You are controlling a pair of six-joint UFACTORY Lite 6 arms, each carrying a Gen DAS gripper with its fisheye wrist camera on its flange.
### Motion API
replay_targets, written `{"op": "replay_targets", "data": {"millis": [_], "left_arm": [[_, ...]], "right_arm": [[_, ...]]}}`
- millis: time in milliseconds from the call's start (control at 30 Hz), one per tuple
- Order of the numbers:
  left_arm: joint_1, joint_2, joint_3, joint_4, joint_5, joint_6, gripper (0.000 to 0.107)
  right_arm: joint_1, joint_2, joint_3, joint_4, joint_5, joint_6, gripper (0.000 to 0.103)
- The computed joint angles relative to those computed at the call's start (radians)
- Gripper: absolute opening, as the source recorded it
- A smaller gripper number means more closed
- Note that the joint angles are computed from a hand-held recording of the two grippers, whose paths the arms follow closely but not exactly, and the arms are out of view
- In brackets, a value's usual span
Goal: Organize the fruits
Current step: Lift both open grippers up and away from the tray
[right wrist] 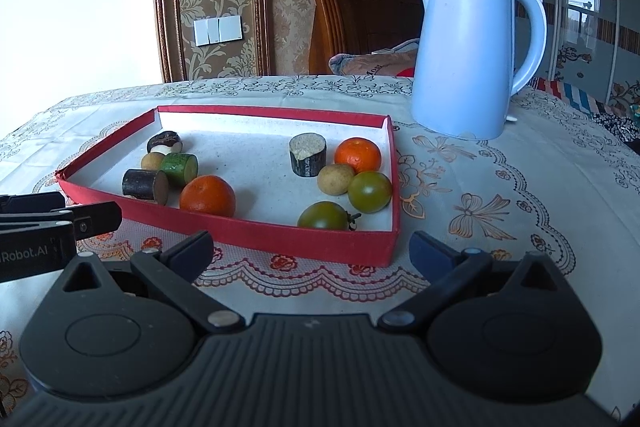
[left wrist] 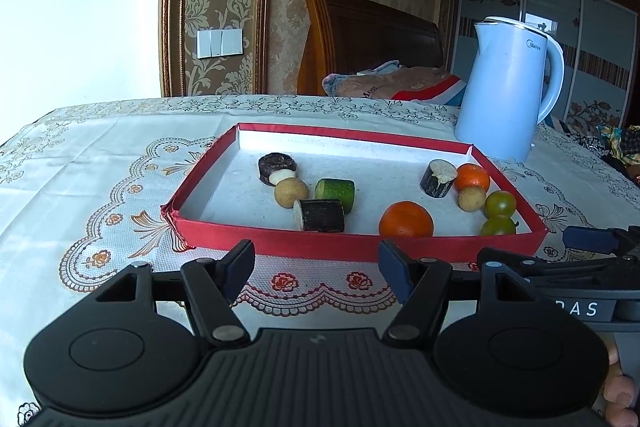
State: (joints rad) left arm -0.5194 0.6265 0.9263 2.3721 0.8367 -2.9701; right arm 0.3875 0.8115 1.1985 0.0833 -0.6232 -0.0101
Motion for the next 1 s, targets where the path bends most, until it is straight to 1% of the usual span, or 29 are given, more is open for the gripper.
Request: {"op": "replay_targets", "data": {"millis": [367, 433, 467, 767, 1000], "left_arm": [[0.000, -0.002, -0.002, -0.001, 0.004, -0.006, 0.068], [0.000, -0.002, -0.003, -0.003, 0.005, -0.005, 0.071], [-0.002, -0.002, -0.004, -0.005, 0.009, -0.003, 0.074], [-0.026, 0.007, 0.004, -0.059, 0.043, 0.045, 0.075], [-0.017, -0.008, -0.004, -0.045, 0.018, 0.035, 0.075]], "right_arm": [[0.003, 0.001, 0.005, 0.005, 0.009, -0.007, 0.103], [0.003, 0.001, 0.004, 0.005, 0.009, -0.007, 0.103], [0.002, 0.001, 0.005, 0.004, 0.010, -0.007, 0.103], [0.004, 0.003, 0.006, 0.006, 0.009, -0.011, 0.103], [0.004, 0.002, 0.005, 0.007, 0.010, -0.012, 0.103]]}}
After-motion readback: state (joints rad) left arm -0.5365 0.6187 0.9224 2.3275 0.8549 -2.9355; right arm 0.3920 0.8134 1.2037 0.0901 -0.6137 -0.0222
